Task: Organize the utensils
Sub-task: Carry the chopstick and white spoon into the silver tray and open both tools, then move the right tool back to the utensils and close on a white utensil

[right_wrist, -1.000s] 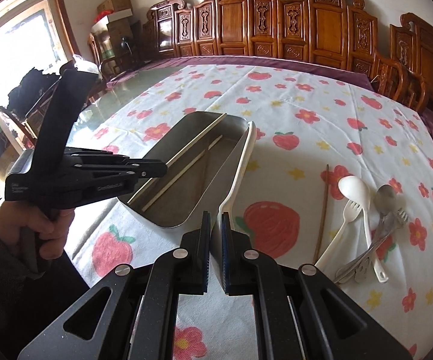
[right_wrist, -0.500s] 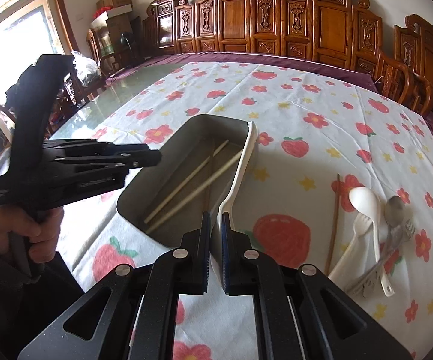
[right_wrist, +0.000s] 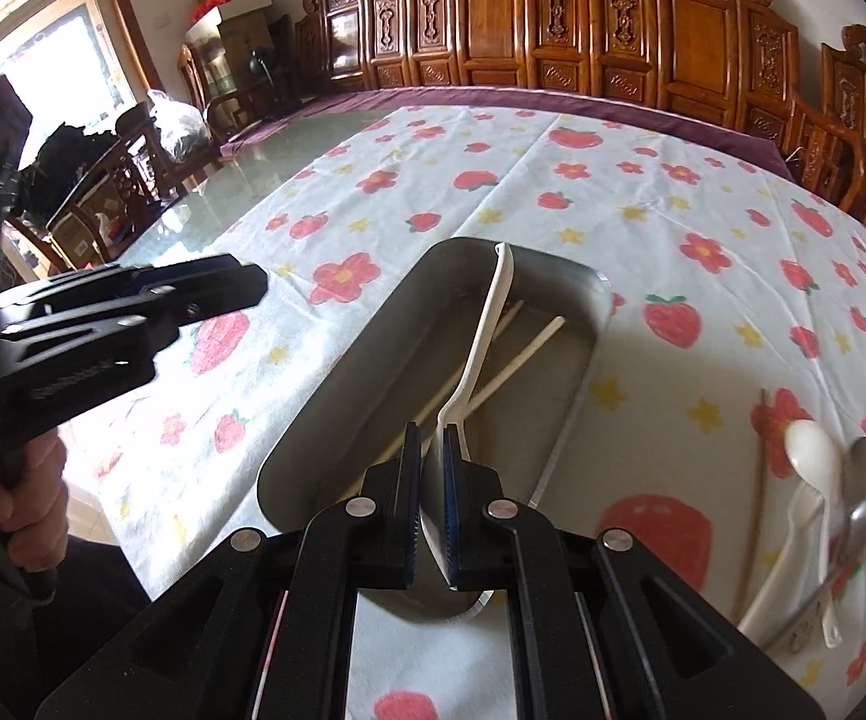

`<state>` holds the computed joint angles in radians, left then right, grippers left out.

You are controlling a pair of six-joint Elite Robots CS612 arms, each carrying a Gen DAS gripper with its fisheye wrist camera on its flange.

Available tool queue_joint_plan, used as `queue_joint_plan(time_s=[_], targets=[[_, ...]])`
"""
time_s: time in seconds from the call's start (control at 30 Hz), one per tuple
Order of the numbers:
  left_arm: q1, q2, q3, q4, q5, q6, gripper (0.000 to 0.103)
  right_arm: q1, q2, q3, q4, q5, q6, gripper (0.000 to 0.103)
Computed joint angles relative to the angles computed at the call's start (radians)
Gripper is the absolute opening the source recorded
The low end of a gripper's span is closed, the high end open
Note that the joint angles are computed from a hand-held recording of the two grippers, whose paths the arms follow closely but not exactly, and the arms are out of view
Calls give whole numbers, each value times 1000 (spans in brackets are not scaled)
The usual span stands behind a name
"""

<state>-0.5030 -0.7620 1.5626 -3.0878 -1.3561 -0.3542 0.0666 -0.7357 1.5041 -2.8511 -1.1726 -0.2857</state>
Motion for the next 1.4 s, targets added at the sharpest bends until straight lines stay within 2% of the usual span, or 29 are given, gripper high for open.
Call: queue_joint_plan(time_s=[0.23,0.27,0.3,0.4,0.67,0.83,1.1,1.4], targets=[[7,0,0,4,3,-16,24,7,29,-31,34,22,29,8],[7,0,0,3,5,-17,26,7,31,-32,37,30,25,8],[5,0,1,3,18,-19,31,7,32,-32,37,32,23,9],[3,-1,4,-4,30,-19,33,4,30,-26,22,48,27,10],[-4,3,-3,1,23,-10,33,-8,3,20,-48,22,-7,10],[-15,8,-13,-6,7,-8,33,-36,-33,79,-117,7,-14,10],[-49,23,-37,-33,17,4,33,-103,-86,171,-192,-51,-27,10],[-92,45,-66,-37,10,16,33,-168,-90,205,-229,-106,-4,10]])
